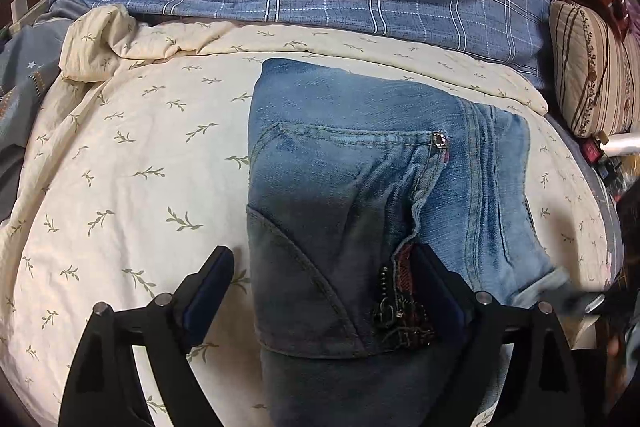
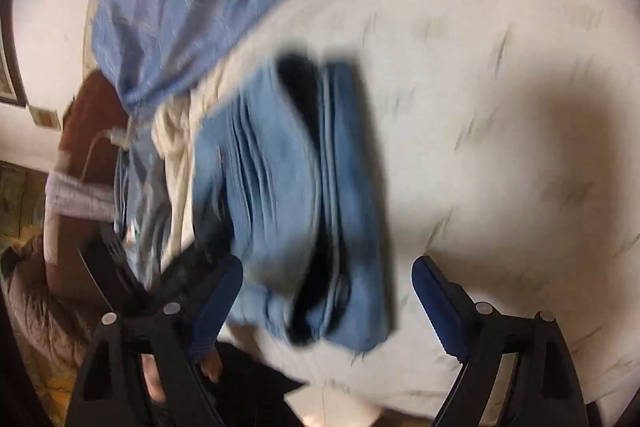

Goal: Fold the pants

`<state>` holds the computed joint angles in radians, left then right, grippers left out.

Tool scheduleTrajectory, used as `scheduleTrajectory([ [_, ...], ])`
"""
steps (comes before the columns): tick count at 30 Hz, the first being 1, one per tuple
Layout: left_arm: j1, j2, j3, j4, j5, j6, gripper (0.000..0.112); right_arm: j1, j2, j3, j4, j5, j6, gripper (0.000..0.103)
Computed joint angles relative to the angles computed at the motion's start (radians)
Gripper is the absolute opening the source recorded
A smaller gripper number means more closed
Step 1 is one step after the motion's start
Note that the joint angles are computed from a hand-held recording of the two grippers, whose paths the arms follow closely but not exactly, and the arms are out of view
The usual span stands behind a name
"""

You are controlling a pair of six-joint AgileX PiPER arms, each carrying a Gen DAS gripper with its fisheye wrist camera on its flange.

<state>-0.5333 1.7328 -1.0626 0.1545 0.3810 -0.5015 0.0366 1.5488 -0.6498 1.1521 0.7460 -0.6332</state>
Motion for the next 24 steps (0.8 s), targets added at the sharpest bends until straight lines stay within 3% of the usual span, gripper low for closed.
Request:
scheduleTrajectory([
  [1,-0.002,-0.001,0.004,0.011,-0.004,-0.009,0.092,0.029,-0.025,0.015,-0.011,-0.035,0.011,0.054],
  [2,-0.008,-0.003,0.007,0.052,-0.005,-0.046,0.093,0.065,-0.091,0.028,-0.062,-0.085,0.063,0.037],
  [3,-0.013,-0.005,0.011,0.089,-0.007,-0.08,0.094,0.119,-0.161,0.022,-0.152,-0.128,0.154,0.031],
  [5,-0.015,0.005,-0.001,0.087,0.006,-0.08,0.096,0.217,-0.181,-0.002,-0.311,-0.227,0.315,0.031],
  [7,-0.02,-0.003,0.002,0.113,0.015,-0.12,0.096,0.195,-0.1,0.01,-0.309,-0.235,0.336,0.037],
  [9,-0.019,-0.041,0.029,0.117,0.014,-0.123,0.096,0.091,-0.134,0.06,-0.152,-0.179,0.233,0.066],
  [11,-0.022,-0.072,0.046,0.122,0.018,-0.134,0.096,0.068,-0.168,0.104,-0.066,-0.181,0.116,0.078],
  [15,-0.04,-0.131,0.087,0.226,0.029,-0.25,0.096,0.051,-0.216,0.107,-0.044,-0.175,0.08,0.078],
  [18,-0.037,-0.155,0.113,0.296,0.04,-0.329,0.096,-0.033,-0.231,0.127,-0.009,-0.118,0.024,0.078],
  [20,-0.008,-0.167,0.134,0.23,0.017,-0.272,0.096,-0.079,-0.228,0.131,0.011,-0.077,-0.03,0.078],
  [24,0.04,-0.172,0.155,0.073,-0.032,-0.116,0.096,-0.063,-0.193,0.105,0.042,-0.089,-0.032,0.078],
])
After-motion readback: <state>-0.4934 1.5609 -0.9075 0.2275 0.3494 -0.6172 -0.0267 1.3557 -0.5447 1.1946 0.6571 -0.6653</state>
